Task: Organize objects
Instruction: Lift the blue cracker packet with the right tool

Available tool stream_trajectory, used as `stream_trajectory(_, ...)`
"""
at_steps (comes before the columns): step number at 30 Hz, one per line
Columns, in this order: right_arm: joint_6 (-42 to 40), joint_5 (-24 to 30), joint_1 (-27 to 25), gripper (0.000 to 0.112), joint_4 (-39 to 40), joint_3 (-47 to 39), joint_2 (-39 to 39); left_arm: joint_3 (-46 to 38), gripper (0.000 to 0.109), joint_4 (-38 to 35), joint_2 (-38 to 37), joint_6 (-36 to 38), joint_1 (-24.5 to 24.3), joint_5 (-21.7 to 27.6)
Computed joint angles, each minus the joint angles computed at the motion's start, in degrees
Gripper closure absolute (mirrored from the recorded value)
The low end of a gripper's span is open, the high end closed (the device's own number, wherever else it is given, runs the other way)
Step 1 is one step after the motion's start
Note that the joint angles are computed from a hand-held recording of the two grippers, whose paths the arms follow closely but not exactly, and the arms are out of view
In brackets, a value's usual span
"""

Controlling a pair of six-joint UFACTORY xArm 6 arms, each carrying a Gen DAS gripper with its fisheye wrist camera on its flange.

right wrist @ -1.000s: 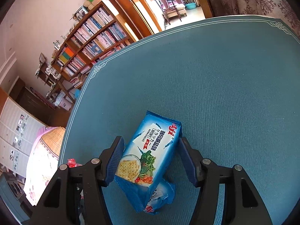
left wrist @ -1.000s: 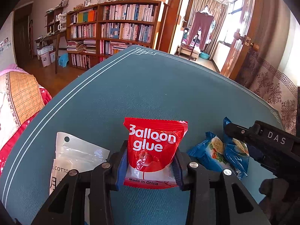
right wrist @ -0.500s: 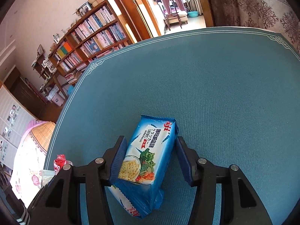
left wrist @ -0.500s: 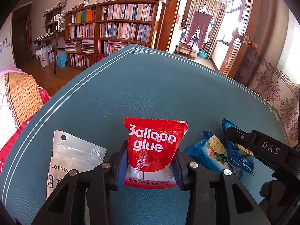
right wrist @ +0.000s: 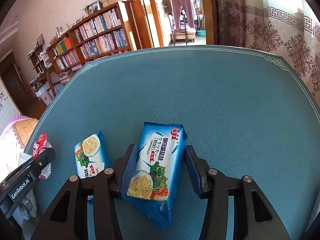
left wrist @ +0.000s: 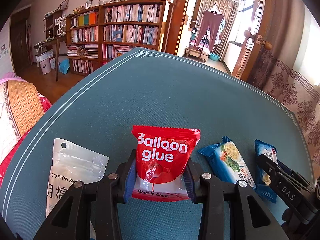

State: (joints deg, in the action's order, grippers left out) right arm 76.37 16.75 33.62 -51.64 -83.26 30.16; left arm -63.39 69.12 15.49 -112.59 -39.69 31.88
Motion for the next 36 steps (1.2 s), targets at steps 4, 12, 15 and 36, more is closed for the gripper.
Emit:
stream_trajectory(4, 0.7, 0.8, 0.4, 0.06, -2.3, 0.9, -0.4, -0.1, 0.065, 0.1, 0.1, 0.0, 0.1, -0.3)
stream_trajectory(12, -2.1, 6.7, 2.4, 0.059, -1.7, -1.3, 0.7, -0.8, 0.065, -0.2, 0.6, 1.0, 0.0, -0.4)
stream_trajectory(15, -2.0, 8.3, 2.9, 0.066, -2.4, -1.6, 0.7, -0.8, 0.065, -0.2, 0.6, 0.9, 0.1, -0.6)
stream_trajectory(36, 18.2, 0.8, 0.3, 0.07, -18.2, 18.6, -15.9, -3.6, 0.065, 1.3, 2.3, 3.4, -2.7, 0.4)
